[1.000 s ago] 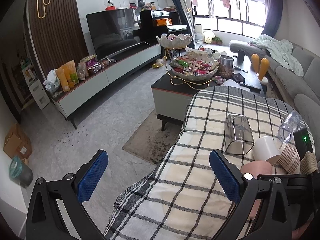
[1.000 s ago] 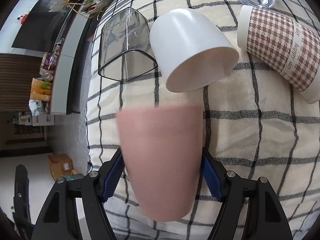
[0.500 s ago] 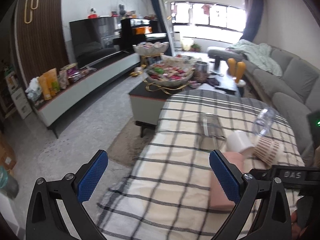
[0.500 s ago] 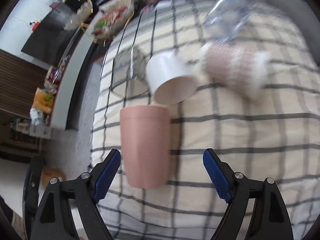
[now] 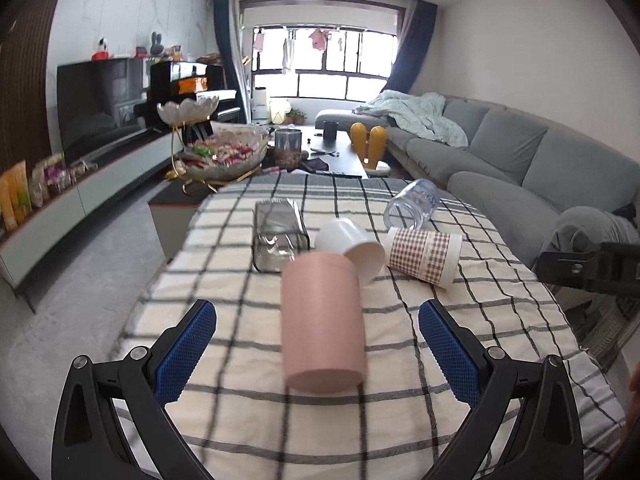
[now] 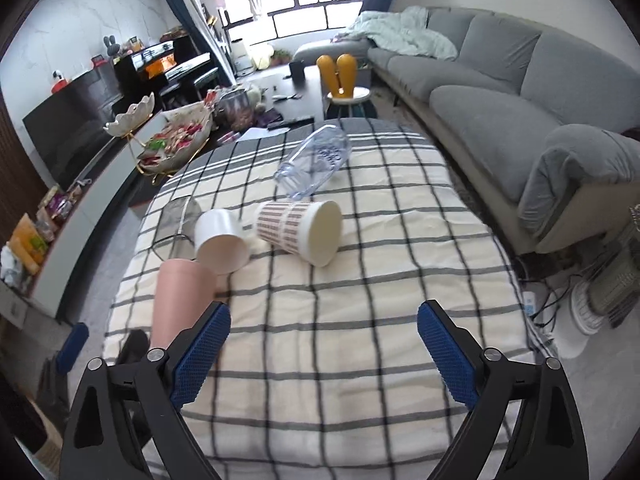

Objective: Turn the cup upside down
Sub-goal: 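Lower the pink cup onto the tablecloth and open the right tool, then grasp the pink cup with the left tool and tip it upside down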

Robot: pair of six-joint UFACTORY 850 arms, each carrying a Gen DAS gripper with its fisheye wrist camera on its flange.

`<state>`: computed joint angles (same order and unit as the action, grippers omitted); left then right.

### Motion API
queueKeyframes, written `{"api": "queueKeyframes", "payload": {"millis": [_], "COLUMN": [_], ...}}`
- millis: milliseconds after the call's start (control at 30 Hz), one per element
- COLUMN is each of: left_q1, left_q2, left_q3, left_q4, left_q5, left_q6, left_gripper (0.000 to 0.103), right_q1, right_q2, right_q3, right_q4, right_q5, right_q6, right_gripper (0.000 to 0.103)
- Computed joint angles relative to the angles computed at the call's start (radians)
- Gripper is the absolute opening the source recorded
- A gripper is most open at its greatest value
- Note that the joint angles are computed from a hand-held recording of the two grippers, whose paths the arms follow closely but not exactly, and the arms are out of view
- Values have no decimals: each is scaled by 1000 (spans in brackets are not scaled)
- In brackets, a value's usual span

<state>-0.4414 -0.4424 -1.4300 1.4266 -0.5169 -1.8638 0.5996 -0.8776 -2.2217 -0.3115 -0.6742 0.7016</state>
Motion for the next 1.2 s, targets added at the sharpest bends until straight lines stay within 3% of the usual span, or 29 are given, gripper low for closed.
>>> {"api": "queueKeyframes", "payload": {"millis": [100, 233, 500, 633, 900, 1067, 1200], "left_q1": [3, -9, -20, -6, 8, 21, 27], "left_q2": [-37, -91, -145, -161, -179, -192, -190], "left_q3": [-27, -75, -121, -145, -174, -195, -194], "left_q4": [-51, -51, -65, -159, -263, -363, -379], "left_q5": [-32, -135, -111, -68, -58, -42, -28], "left_q6": [-3, 2, 90, 197, 257, 339, 345], "left_gripper": [103, 102, 101, 86, 85, 68, 68], "right_q1": [-11, -24, -38, -50, -56, -54, -53], "right_q2": [22, 27, 25, 9, 2, -4, -3], "right_q3": [54, 81, 91, 76, 70, 61, 60], "right_q4": [17, 23, 73, 162, 232, 249, 251], "right_q5": [19, 34, 30, 12, 0, -3, -3], "right_q6": [20, 56, 50, 2, -32, -54, -58], "right_gripper": [95, 95, 95, 95, 95, 95, 95]}}
